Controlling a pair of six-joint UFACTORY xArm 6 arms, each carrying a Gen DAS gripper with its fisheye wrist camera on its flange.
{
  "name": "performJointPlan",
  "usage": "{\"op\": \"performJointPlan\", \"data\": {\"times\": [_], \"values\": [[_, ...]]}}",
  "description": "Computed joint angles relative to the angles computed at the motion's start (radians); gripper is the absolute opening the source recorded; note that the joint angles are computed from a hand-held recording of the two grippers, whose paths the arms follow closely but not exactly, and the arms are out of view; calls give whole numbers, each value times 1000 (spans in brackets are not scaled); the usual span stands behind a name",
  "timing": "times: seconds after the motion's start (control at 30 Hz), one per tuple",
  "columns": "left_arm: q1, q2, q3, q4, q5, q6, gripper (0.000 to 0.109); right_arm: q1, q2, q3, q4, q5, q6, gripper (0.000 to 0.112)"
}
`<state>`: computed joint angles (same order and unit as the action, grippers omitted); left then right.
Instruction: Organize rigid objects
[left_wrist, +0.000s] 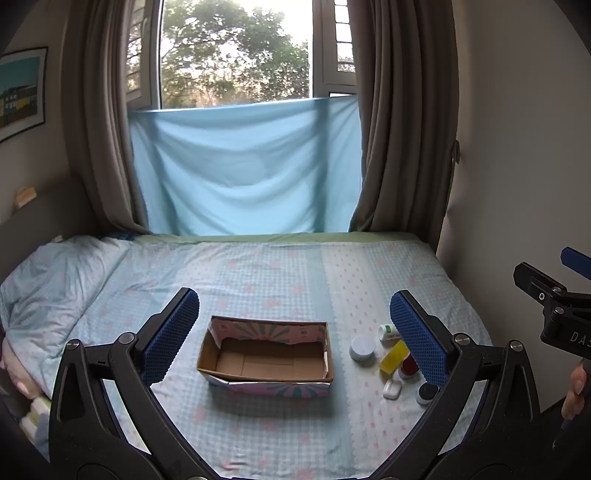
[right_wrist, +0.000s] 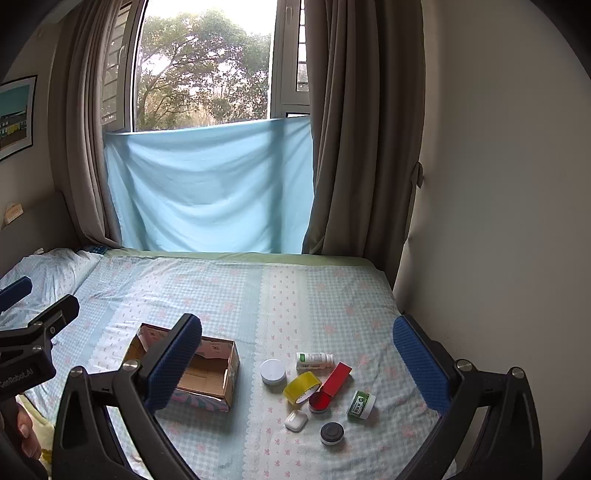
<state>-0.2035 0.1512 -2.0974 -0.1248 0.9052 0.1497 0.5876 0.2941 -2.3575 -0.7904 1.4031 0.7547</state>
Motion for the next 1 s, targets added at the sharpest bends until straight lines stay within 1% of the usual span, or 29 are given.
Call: {"op": "performJointPlan", "data": {"times": [0.03, 0.07, 0.13, 0.3, 0.6, 0.8, 1.0], "values": [[1, 1, -2, -2, 1, 1, 103, -1, 4, -8, 1, 6, -1, 103], [2, 5, -8, -4, 4, 2, 103, 14, 34, -58, -9, 25, -4, 103], [5, 9, -14, -13, 10, 7, 103, 18, 41, -70, -14, 32, -2, 103], [8, 12, -20, -22, 18, 15, 103, 22, 34, -55, -25, 32, 7, 103], [10, 18, -27, -25, 19, 16, 103, 28, 54, -79, -52, 36, 14, 103], [7, 42, -61, -21, 32, 12, 103, 26, 38, -45, -55, 22, 36, 103], [8, 39, -52, -21, 30, 16, 103, 28, 34, -34, -60, 16, 48, 103]]}}
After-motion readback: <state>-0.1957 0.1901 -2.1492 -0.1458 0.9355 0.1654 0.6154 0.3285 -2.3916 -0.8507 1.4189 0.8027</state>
